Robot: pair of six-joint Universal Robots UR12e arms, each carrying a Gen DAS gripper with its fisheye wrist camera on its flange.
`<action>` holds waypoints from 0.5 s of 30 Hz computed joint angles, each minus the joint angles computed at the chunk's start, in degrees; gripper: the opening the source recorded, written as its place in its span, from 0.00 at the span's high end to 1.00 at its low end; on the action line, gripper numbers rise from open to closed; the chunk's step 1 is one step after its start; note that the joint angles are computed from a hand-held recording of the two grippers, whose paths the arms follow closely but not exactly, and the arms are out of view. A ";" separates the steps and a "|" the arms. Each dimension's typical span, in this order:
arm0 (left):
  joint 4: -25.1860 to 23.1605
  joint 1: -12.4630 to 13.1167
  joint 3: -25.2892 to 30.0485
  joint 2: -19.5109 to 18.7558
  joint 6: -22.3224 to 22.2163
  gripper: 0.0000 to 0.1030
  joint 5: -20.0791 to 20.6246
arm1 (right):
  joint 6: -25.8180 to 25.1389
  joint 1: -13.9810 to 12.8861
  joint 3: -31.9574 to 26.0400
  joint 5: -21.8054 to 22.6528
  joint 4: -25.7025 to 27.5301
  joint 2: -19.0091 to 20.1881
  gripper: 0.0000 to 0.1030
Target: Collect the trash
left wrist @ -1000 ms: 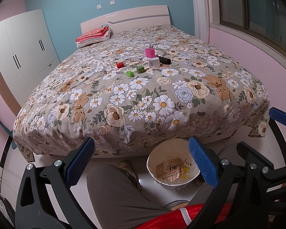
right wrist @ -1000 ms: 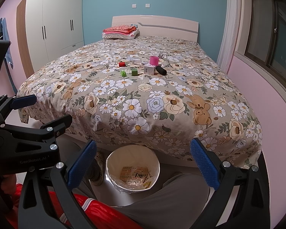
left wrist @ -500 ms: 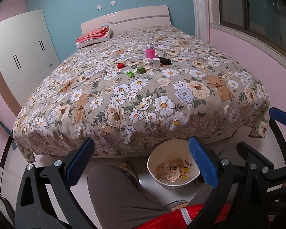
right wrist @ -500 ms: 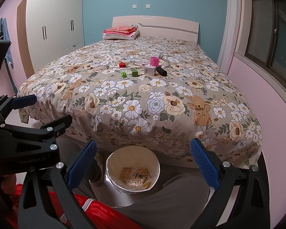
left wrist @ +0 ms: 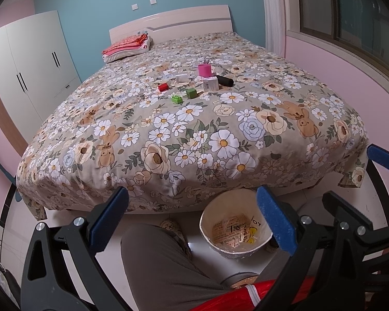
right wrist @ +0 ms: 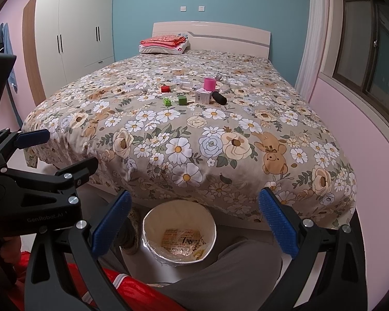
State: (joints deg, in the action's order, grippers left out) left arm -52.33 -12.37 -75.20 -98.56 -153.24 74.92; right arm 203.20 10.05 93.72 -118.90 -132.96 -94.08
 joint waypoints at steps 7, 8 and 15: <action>-1.07 -1.33 4.72 -4.16 -1.52 0.07 0.47 | -1.39 -2.17 -0.55 1.79 -0.85 0.44 0.03; -1.36 -1.50 5.33 -4.62 -1.82 0.07 0.59 | -1.37 -2.59 -0.78 2.12 -0.81 0.61 0.03; -5.62 -2.60 13.41 -10.47 -4.10 0.07 1.08 | -2.44 -5.50 -3.28 4.25 -0.08 2.60 0.03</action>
State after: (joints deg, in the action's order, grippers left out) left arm -57.95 -14.97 -61.79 -109.03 -157.34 76.01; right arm 200.76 4.56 90.44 -114.65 -133.04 -91.48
